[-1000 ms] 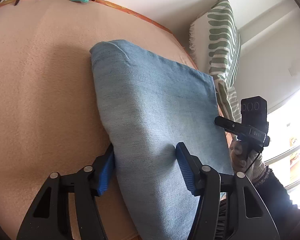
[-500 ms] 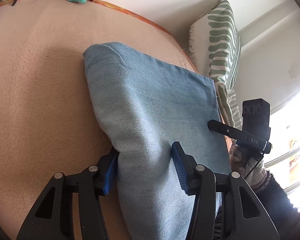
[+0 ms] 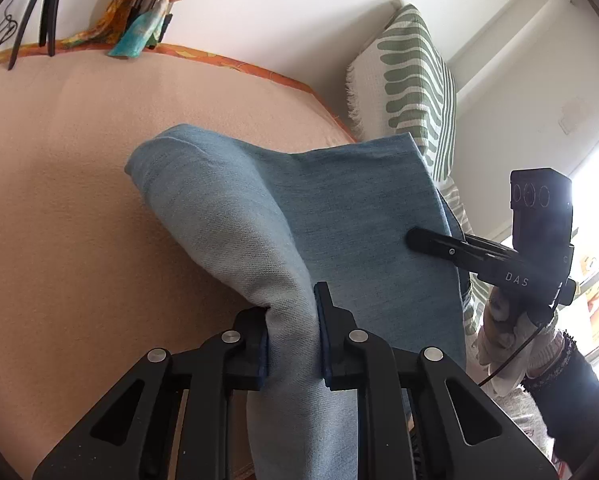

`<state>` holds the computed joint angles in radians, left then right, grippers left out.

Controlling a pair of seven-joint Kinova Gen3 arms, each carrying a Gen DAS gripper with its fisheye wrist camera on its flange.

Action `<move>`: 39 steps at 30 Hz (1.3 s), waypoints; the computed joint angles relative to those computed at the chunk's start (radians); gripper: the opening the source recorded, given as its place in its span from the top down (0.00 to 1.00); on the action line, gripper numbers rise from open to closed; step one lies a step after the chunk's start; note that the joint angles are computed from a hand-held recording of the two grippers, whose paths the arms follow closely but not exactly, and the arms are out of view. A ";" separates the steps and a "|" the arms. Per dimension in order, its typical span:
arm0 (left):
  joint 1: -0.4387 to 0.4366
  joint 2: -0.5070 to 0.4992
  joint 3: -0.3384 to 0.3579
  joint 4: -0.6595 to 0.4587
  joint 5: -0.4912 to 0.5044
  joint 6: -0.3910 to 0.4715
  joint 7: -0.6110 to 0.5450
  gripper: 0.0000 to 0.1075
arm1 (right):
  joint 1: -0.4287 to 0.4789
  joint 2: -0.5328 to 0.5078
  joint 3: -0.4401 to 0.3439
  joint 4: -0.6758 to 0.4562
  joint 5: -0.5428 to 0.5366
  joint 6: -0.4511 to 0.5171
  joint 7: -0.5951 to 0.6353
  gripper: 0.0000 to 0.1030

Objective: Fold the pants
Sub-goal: 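Lift the jeans edge with both grippers and fold it over the stack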

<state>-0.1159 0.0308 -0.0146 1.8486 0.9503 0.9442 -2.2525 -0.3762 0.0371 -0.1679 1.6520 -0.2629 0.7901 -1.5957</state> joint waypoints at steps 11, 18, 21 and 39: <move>0.001 -0.026 -0.013 -0.093 -0.013 0.054 0.001 0.85 | -0.056 -0.008 -0.020 -0.123 0.157 0.067 -0.126 0.77; 0.001 0.009 -0.002 -0.213 -0.024 0.053 0.014 0.85 | -0.061 0.024 -0.013 -0.245 0.213 0.093 -0.131 0.77; -0.001 0.041 0.011 -0.273 -0.041 0.046 0.029 0.85 | -0.062 0.058 -0.006 -0.311 0.231 0.112 -0.128 0.77; -0.019 0.360 0.147 -0.689 -0.221 -0.007 0.212 0.85 | -0.058 0.413 0.073 -0.808 0.273 0.256 -0.062 0.77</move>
<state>-0.1344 0.3911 0.1325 1.1594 0.7291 0.9371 -2.0406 -0.4342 0.4498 -0.0945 0.8444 0.0096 1.0465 -1.6579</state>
